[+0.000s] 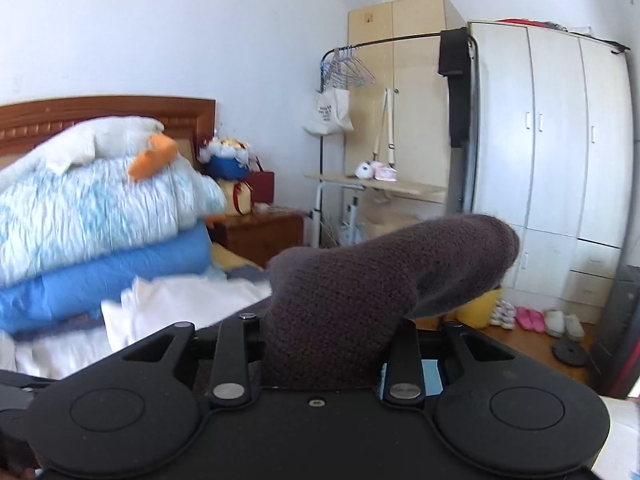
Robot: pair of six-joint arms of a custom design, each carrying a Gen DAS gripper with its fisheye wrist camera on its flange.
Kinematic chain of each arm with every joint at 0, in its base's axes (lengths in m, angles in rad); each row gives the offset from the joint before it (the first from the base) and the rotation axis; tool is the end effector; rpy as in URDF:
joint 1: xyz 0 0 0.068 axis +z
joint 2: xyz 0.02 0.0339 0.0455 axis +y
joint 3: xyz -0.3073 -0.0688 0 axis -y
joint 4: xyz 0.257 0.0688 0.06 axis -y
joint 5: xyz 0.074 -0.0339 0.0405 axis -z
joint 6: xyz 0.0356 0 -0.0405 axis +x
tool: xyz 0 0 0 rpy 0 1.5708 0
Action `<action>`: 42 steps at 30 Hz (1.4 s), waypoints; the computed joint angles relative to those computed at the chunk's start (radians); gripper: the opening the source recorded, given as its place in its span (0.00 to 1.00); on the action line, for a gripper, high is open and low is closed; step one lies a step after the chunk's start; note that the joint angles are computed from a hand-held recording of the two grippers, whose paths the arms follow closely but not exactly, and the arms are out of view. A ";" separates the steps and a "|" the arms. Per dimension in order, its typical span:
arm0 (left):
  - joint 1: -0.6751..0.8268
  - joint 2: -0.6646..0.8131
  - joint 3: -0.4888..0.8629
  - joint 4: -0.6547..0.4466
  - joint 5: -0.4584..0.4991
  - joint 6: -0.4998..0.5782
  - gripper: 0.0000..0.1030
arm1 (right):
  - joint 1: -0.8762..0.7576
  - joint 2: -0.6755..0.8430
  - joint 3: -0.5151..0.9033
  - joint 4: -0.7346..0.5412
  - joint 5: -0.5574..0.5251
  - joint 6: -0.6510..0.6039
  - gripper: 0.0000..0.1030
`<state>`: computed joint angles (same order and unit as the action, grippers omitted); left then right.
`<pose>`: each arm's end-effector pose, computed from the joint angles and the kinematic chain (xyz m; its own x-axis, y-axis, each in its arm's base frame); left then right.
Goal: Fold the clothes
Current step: 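Carry the folded sweater with both grippers onto the white towel stack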
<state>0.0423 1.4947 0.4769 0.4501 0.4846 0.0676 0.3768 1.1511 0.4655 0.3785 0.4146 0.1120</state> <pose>0.2721 -0.0051 0.1760 -0.5120 0.0382 -0.8581 0.3905 0.9002 -0.1930 0.2222 0.0725 0.2456 -0.2771 0.0004 -0.9609 0.0516 0.9986 -0.0145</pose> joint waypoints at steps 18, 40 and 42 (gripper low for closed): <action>0.183 0.772 0.945 -0.296 -0.161 -0.189 0.52 | -0.184 1.131 0.803 0.158 -0.449 0.601 0.56; 0.327 0.741 0.775 -0.008 0.085 -0.433 0.58 | 0.023 1.010 0.537 0.293 -0.422 0.688 0.45; 0.376 0.729 0.735 0.127 0.229 -0.573 0.57 | 0.020 1.018 0.528 0.318 -0.440 0.691 0.44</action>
<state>0.4184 2.2237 1.2114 0.5774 0.7137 -0.5059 0.3970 2.1687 0.9936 0.6964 -0.0253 0.8032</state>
